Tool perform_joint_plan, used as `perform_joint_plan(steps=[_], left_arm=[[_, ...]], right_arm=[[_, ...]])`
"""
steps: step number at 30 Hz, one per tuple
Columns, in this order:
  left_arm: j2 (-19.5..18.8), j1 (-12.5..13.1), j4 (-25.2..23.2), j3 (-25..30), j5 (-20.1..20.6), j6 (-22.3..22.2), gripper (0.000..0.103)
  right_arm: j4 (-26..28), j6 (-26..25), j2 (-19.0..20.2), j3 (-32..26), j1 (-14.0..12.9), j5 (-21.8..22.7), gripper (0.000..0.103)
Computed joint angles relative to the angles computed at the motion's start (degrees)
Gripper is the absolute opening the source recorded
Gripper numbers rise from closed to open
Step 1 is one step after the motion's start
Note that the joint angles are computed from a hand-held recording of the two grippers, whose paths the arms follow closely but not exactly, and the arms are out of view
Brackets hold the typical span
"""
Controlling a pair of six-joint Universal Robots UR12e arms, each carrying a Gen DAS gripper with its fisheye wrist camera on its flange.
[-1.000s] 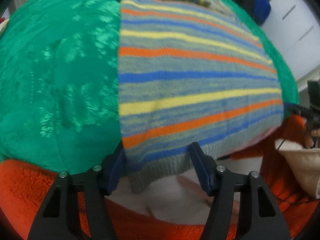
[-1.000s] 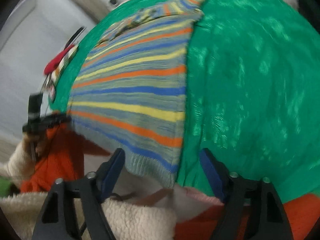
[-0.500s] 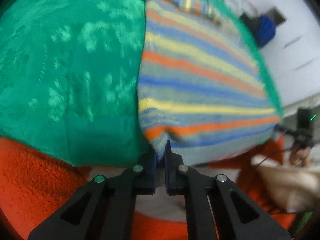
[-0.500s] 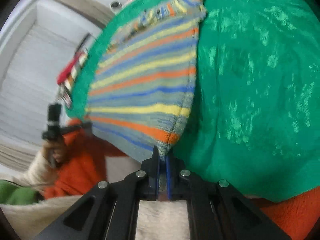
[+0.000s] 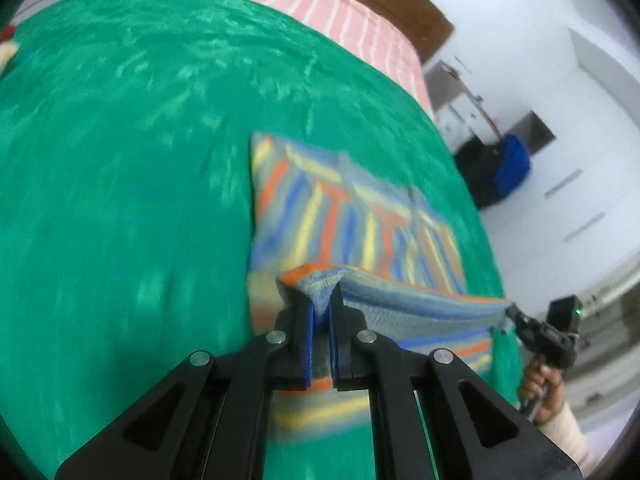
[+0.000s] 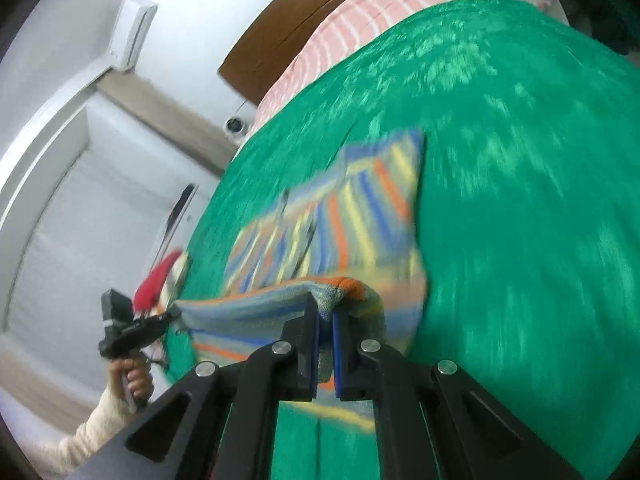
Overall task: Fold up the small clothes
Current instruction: 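Lift the hem with both grippers and fold it toward the collar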
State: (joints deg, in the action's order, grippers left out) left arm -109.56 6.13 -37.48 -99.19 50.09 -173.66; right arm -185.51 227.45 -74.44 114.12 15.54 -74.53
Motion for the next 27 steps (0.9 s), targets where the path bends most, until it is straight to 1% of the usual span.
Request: perform_joint_plan(steps=[1,3,4,5,7,8,9,10,11,12,13,14,16,17,18,19,20,21,22,23,24,25,26,27], left_arm=[[-1.8,-0.9,0.4,2.3,1.0,-1.5,0.004],[-4.7,-2.0,1.0,6.0,3.3,-3.6,0.004],[-6.3,-2.7,1.4,8.1,4.9,-4.8,0.004],[-7.9,-3.3,1.6,9.9,6.0,-5.7,0.005],[-10.0,-3.6,0.6,12.3,6.9,-6.3,0.007],[-11.4,-4.1,-0.1,14.1,8.6,-7.9,0.016],[-12.2,-4.2,-0.7,15.2,9.8,-9.0,0.025],[-12.8,-4.2,-0.8,16.0,11.3,-11.1,0.048],[-12.7,-3.8,0.8,15.6,11.6,-12.9,0.056],[-12.2,-3.1,4.4,14.3,10.9,-15.1,0.057],[-11.5,-2.1,7.4,12.7,8.7,-16.6,0.063],[-10.6,-1.1,8.6,11.1,6.6,-16.0,0.067],[-7.9,-0.1,7.6,8.2,5.8,-11.4,0.068],[-6.6,0.3,6.5,6.6,5.1,-8.0,0.069],[-5.1,0.6,4.3,5.0,4.6,-3.6,0.071],[-3.0,1.0,1.7,2.5,4.6,1.9,0.073],[-1.8,1.0,0.0,1.0,5.1,4.9,0.073],[-0.8,0.8,-1.6,-0.4,5.5,7.5,0.073],[-0.4,0.5,-2.7,-1.1,6.2,9.1,0.073],[-0.1,-0.2,-3.4,-1.9,8.1,10.7,0.073],[-0.2,-0.8,-3.3,-2.1,9.6,11.1,0.072],[-0.4,-1.6,-2.9,-2.4,11.9,11.0,0.067],[-0.5,-2.1,-2.5,-2.6,13.1,10.8,0.049],[-0.7,-2.7,-1.1,-2.9,15.0,10.4,0.036]], right_arm=[[0.5,0.0,1.3,-1.6,-0.6,0.2,0.005],[2.9,-0.3,4.1,-5.6,-1.7,-0.9,0.005],[3.3,0.5,5.8,-7.5,-2.5,-0.2,0.005],[3.9,0.9,6.6,-8.5,-3.0,-0.2,0.005],[4.1,2.2,9.0,-11.1,-3.7,-0.8,0.005],[3.6,3.0,10.7,-12.6,-4.2,0.0,0.006],[3.6,3.7,12.1,-13.8,-4.5,0.0,0.01],[3.5,4.3,12.6,-14.1,-4.5,-0.9,0.011],[3.9,5.4,12.9,-14.2,-4.4,-3.6,0.014],[3.2,6.3,12.8,-13.8,-4.3,-4.7,0.017],[1.8,7.5,12.2,-12.8,-4.3,-6.2,0.017],[1.3,7.5,11.6,-12.0,-4.2,-7.0,0.017],[3.3,3.4,9.4,-10.7,-4.2,-7.2,0.017],[5.7,-0.7,7.7,-10.1,-4.1,-6.1,0.017],[7.4,-3.9,6.5,-9.5,-4.0,-4.6,0.017],[10.7,-7.9,4.6,-8.8,-3.6,-2.8,0.018],[12.4,-10.1,3.4,-7.9,-3.2,-1.4,0.019],[14.0,-11.9,2.2,-6.9,-2.8,0.0,0.028],[16.2,-13.4,1.2,-6.5,-2.1,0.8,0.041],[18.6,-14.7,0.5,-6.1,-1.2,0.7,0.047],[20.0,-15.4,0.3,-6.0,-0.4,0.3,0.05],[22.7,-16.3,0.5,-6.6,0.4,-0.8,0.05],[24.8,-16.8,0.8,-6.9,0.8,-1.8,0.048],[26.0,-16.0,1.2,-7.2,1.1,-2.5,0.026]])
